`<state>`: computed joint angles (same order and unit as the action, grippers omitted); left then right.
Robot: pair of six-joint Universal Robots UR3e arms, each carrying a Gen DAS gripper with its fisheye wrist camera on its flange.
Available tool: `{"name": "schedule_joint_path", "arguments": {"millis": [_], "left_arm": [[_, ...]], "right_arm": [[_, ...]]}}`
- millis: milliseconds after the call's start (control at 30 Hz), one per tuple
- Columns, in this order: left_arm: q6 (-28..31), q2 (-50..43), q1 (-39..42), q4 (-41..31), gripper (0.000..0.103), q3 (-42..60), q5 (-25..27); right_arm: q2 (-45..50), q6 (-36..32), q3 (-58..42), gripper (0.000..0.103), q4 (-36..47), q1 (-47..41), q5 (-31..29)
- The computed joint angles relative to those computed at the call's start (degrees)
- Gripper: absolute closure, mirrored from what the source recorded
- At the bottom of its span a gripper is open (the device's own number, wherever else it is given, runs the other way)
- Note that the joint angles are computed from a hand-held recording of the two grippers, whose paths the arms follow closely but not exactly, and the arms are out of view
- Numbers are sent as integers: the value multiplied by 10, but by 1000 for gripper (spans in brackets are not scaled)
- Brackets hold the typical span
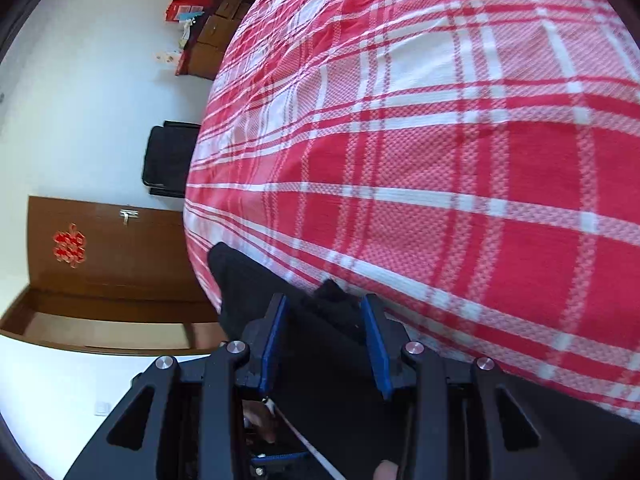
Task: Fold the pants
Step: 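Grasp the end of the black pants with the right gripper, then lift the held pants end with the right gripper off the bed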
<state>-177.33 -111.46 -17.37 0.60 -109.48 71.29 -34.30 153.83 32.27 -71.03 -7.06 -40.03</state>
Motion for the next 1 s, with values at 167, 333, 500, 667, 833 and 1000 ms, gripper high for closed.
{"name": "schedule_joint_path", "arguments": {"millis": [167, 333, 500, 667, 833, 1000], "left_arm": [[35, -8, -25, -8, 18, 4, 46], [26, -14, -23, 3, 16, 4, 36], [33, -7, -16, 3, 16, -4, 31], [27, -34, -46, 12, 14, 21, 58], [21, -34, -51, 12, 14, 23, 60], [9, -9, -30, 6, 14, 2, 30]], "right_arm": [[-51, -4, 85, 98, -57, -4, 35], [-122, 20, 170, 99, -168, 19, -14], [-153, 73, 208, 101, -267, 3, -25], [-115, 92, 175, 101, -288, 19, -67], [-97, 48, 180, 101, -291, 18, -87], [-252, 14, 383, 99, -411, -13, -111]]}}
